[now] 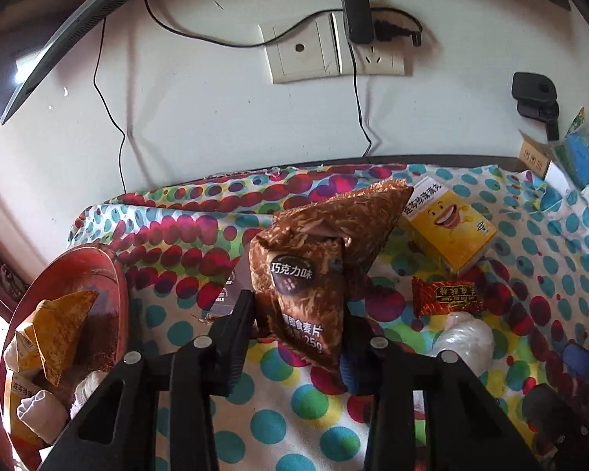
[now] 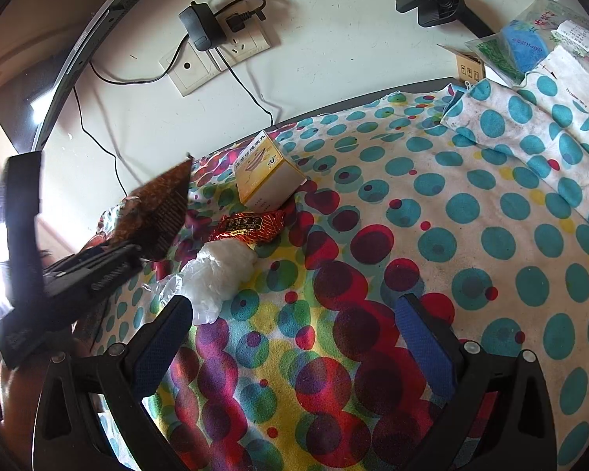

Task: Organize objects
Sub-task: 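Grasp the chocolate bag with the left gripper and lift it, then lower the chocolate bag into the tray with the left gripper while the right grasps the plastic bag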

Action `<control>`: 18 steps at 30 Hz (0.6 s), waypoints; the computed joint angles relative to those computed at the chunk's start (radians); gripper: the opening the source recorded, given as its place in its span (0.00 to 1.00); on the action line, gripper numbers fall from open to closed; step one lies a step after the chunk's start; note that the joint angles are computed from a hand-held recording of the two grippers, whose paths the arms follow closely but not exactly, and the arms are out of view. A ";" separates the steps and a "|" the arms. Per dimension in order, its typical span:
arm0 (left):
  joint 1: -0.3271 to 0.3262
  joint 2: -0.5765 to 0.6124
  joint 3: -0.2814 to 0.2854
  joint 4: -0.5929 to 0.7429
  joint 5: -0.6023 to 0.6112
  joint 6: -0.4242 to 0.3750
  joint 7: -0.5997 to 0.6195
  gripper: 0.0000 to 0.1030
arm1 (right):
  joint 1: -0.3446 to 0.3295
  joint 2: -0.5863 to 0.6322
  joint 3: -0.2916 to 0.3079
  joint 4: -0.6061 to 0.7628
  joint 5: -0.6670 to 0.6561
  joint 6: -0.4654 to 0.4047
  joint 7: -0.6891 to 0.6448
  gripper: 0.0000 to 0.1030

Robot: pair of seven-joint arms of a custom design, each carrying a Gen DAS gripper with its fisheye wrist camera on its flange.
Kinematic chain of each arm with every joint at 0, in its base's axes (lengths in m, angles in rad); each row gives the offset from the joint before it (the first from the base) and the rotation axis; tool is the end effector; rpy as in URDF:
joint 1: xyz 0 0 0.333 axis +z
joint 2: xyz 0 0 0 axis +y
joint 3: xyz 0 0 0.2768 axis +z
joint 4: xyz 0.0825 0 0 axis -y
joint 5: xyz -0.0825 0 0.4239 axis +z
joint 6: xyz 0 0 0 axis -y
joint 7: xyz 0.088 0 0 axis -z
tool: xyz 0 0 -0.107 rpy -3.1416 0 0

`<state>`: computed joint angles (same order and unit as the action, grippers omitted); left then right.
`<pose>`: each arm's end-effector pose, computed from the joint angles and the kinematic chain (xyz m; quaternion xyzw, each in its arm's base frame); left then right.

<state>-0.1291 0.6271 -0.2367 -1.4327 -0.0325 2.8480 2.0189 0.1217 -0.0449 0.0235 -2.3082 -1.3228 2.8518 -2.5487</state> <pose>0.7421 -0.2390 0.3791 -0.3939 0.8298 -0.3121 0.2425 0.5422 0.1319 0.3346 -0.3321 0.8500 -0.2338 0.3355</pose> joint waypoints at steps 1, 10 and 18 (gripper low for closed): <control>0.034 -0.022 -0.035 -0.029 -0.030 0.017 0.029 0.32 | 0.000 0.000 0.000 0.000 -0.003 0.001 0.003 1.00; 0.231 -0.176 -0.178 -0.208 -0.312 0.038 0.283 0.32 | -0.002 0.000 -0.002 -0.003 0.011 0.000 -0.017 1.00; 0.282 -0.304 -0.163 -0.374 -0.513 0.075 0.450 0.32 | -0.001 0.002 -0.001 -0.001 0.024 -0.004 -0.033 1.00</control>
<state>0.1527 0.3235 -0.3996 -1.8062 -0.5456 2.9232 2.4690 0.1208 -0.0427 0.0220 -2.3093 -1.2986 2.8483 -2.5816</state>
